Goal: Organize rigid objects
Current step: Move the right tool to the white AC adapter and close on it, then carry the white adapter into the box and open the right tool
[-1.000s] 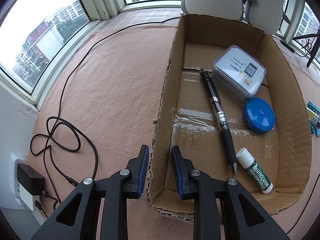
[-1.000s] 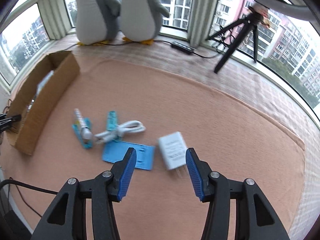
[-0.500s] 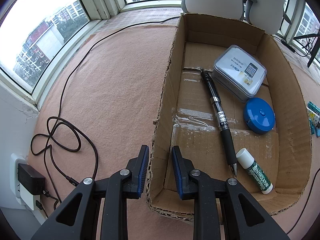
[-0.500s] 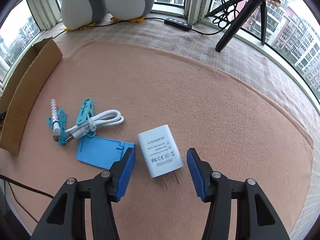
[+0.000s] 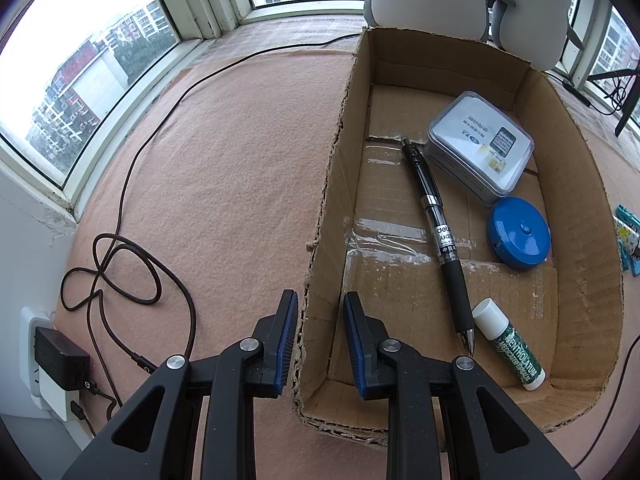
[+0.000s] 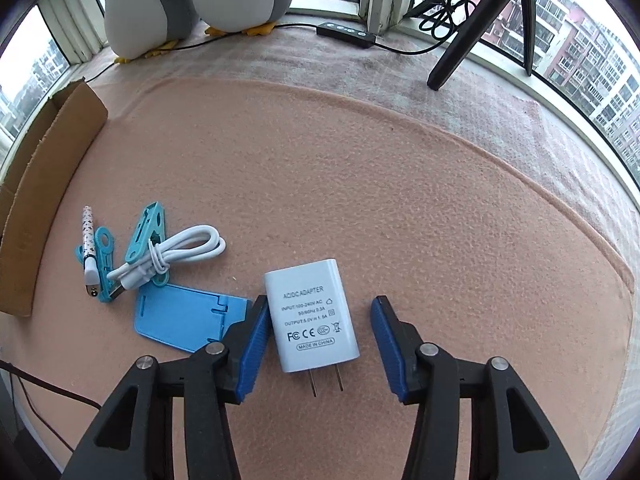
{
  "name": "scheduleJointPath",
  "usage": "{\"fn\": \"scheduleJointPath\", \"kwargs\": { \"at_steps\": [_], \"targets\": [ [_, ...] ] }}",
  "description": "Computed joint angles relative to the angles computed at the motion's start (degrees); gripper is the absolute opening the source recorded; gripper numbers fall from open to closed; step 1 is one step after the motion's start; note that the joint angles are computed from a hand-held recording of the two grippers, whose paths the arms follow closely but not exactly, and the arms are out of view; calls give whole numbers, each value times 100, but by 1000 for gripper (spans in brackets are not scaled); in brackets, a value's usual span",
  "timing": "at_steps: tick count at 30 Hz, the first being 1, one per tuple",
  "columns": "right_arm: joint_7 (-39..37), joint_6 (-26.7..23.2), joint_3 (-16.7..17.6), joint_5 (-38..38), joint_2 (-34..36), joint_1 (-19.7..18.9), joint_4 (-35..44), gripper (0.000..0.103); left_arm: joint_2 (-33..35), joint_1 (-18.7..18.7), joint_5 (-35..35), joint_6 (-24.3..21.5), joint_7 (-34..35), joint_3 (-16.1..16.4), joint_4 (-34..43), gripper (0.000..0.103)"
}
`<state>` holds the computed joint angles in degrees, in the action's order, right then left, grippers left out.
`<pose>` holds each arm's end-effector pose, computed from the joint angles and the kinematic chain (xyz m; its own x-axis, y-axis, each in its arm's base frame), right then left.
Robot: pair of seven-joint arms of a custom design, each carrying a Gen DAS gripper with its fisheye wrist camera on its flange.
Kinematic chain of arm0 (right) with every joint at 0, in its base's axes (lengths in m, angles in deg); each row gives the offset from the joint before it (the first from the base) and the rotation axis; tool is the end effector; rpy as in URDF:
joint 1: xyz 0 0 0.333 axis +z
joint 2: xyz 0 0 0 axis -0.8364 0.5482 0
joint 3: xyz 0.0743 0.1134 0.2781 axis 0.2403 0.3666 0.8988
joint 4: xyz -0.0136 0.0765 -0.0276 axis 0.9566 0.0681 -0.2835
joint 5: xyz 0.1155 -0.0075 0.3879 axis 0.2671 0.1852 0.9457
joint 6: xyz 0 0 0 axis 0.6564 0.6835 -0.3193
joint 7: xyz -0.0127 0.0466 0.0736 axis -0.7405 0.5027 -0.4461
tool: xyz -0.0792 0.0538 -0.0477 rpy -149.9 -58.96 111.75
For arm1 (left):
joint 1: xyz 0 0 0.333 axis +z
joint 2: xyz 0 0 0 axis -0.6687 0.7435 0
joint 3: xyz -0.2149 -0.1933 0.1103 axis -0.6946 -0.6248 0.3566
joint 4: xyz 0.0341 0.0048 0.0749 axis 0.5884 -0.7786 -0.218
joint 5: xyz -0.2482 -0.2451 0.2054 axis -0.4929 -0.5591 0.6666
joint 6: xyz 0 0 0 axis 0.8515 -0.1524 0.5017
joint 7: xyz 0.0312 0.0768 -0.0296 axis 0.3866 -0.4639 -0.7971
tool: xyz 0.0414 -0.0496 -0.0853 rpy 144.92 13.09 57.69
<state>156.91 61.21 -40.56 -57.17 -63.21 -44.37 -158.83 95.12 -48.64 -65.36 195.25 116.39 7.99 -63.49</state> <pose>0.3769 0.0659 0.4755 -0.6871 -0.7265 0.0077 -0.6943 0.6534 -0.3017 0.7158 -0.1446 0.4432 -0.6999 -0.7050 -0.1147 -0.6276 0.6837 -0.3725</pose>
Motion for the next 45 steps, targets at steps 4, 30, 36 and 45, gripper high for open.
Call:
{"fn": "scheduleJointPath", "kwargs": {
  "at_steps": [4,30,36,45],
  "targets": [
    [46,-9,20,13,21,0,27,32,15,-9,0,3,-23,1,21,24],
    [61,857,445,-531,1598,385,2182,32,18,63,-177,-56,133,-39,33,22],
    [-428,1171,449,-284,2343,498,2805,32,10,66,-202,-42,124,-37,21,21],
    [-1258,1259,532,82,3593,608,3932,32,-24,76,-237,-53,122,-46,-17,20]
  ]
}}
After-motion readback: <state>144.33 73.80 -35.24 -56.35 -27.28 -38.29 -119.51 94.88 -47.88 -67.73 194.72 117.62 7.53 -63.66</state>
